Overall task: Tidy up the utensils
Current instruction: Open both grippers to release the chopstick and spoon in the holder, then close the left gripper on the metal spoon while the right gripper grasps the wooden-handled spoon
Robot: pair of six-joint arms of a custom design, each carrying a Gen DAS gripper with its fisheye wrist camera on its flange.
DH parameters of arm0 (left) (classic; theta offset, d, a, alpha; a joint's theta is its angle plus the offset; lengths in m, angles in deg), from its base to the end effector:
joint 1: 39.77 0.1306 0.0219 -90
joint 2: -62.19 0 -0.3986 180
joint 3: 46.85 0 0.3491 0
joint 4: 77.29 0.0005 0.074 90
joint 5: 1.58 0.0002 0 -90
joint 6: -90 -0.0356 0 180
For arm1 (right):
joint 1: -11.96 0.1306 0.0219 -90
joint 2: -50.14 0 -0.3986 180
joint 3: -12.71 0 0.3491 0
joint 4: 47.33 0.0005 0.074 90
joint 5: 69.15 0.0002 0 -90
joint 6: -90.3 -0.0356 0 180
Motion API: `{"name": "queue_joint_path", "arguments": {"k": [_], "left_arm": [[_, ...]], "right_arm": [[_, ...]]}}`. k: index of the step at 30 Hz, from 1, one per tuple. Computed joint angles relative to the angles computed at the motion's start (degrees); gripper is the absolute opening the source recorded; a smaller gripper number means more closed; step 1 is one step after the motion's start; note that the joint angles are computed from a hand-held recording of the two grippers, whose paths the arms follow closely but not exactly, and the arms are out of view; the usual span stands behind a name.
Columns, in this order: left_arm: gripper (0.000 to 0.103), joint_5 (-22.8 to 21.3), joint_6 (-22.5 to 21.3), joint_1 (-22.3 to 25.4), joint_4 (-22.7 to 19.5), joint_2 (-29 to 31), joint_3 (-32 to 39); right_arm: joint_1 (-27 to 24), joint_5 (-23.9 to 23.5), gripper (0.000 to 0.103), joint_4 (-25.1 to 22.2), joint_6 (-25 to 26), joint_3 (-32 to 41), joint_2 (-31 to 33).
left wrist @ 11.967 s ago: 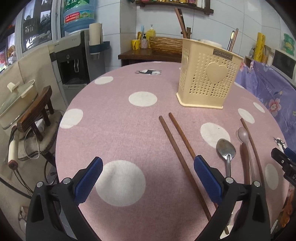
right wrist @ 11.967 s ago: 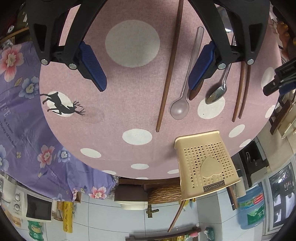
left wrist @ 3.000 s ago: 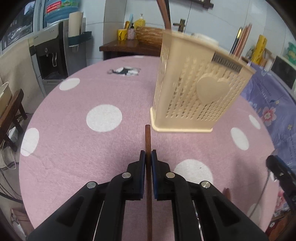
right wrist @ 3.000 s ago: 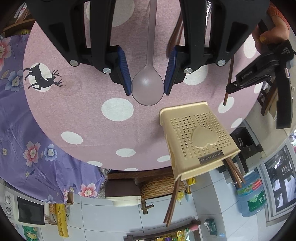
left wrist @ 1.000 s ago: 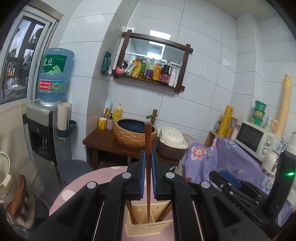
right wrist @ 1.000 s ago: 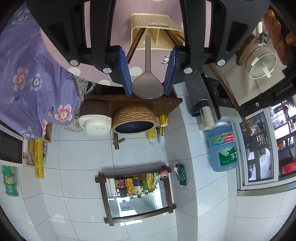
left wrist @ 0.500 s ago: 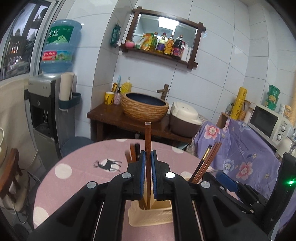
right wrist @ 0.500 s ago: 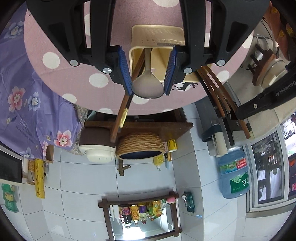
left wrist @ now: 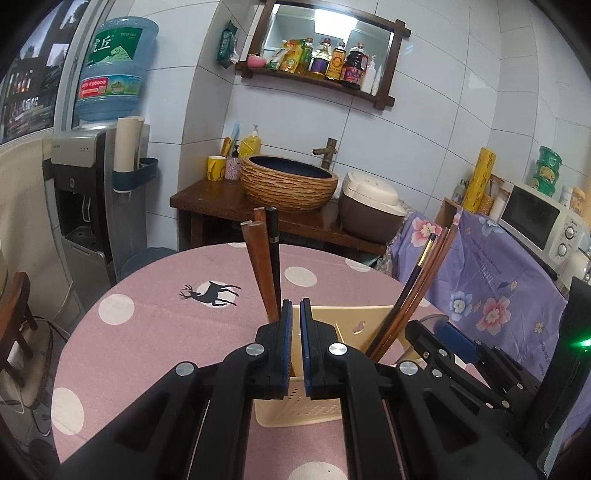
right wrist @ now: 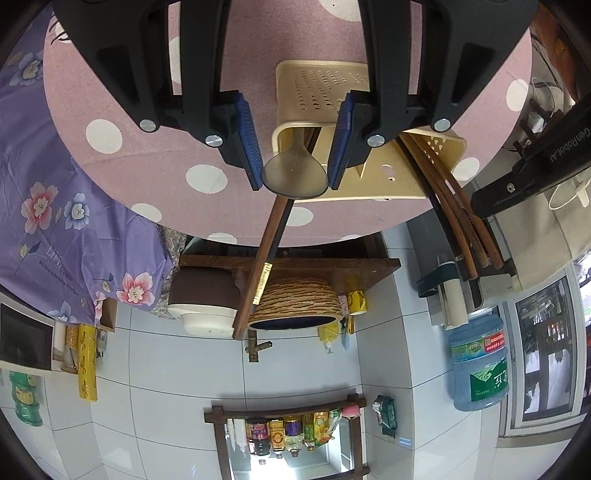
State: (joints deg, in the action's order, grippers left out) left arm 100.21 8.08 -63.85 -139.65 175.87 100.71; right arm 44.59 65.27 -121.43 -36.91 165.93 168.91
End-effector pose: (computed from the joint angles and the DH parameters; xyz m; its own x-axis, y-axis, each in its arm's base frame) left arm 0.5148 -0.2386 0.6382 -0.5102 0.0773 -0.8566 0.4966 0.8396 -0.2200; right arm 0.5005 0.2903 0.6139 -0.3864 0.2655 -0.8833 0.3797 0.9185 0.1099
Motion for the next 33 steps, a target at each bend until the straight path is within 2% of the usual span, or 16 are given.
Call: {"name": "queue_joint_path", "arguments": {"k": [1, 2, 3, 5, 7, 11, 15, 17, 19, 22, 27, 33], "left_arm": [[0.007, -0.4, -0.3, 0.0, 0.5, -0.4, -0.6], [0.013, -0.5, -0.4, 0.0, 0.8, -0.8, -1.4], [0.029, -0.1, -0.4, 0.1, 1.4, -1.6, -2.5], [0.059, 0.3, 0.4, 0.4, 4.5, -4.3, -7.1], [0.062, -0.5, 0.6, 0.9, 8.4, -7.7, -13.0], [0.073, -0.8, -2.1, 1.7, 7.5, -11.5, -19.6], [0.074, -2.8, -5.1, 2.5, 6.2, -14.7, -26.6], [0.074, -4.5, -4.7, 3.0, 6.4, -16.6, -30.9], [0.074, -3.5, -3.8, 3.8, 5.8, -17.9, -33.7], [0.074, -3.6, -3.1, 4.4, 5.9, -19.6, -37.5], [0.074, -3.3, -3.1, 5.4, 5.9, -21.2, -40.5], [0.074, -3.2, -3.7, 5.6, 6.9, -22.9, -42.5]], "right_arm": [[0.2, 0.4, 0.044, 0.4, 0.0, -0.5, -0.3], [0.4, 0.8, 0.049, 1.4, 0.2, -1.8, -1.0], [0.7, 1.5, 0.057, 2.1, 0.2, -3.1, -1.7], [1.6, 3.3, 0.059, 2.1, -0.4, -4.6, -2.9], [2.8, 4.5, 0.059, 1.8, -1.3, -7.3, -4.7], [5.1, 2.6, 0.059, -7.0, -9.6, -10.7, -6.9], [7.8, -0.6, 0.059, -10.9, -19.4, -19.4, -11.0], [8.9, -3.3, 0.059, -11.0, -23.9, -24.2, -12.6], [9.8, -6.4, 0.054, -10.0, -27.5, -28.4, -13.7], [10.7, -9.9, 0.045, -8.8, -30.0, -31.0, -13.7], [11.7, -13.1, 0.039, -8.7, -30.7, -30.7, -11.9], [11.8, -14.1, 0.035, -12.1, -31.3, -26.7, -8.2]]}}
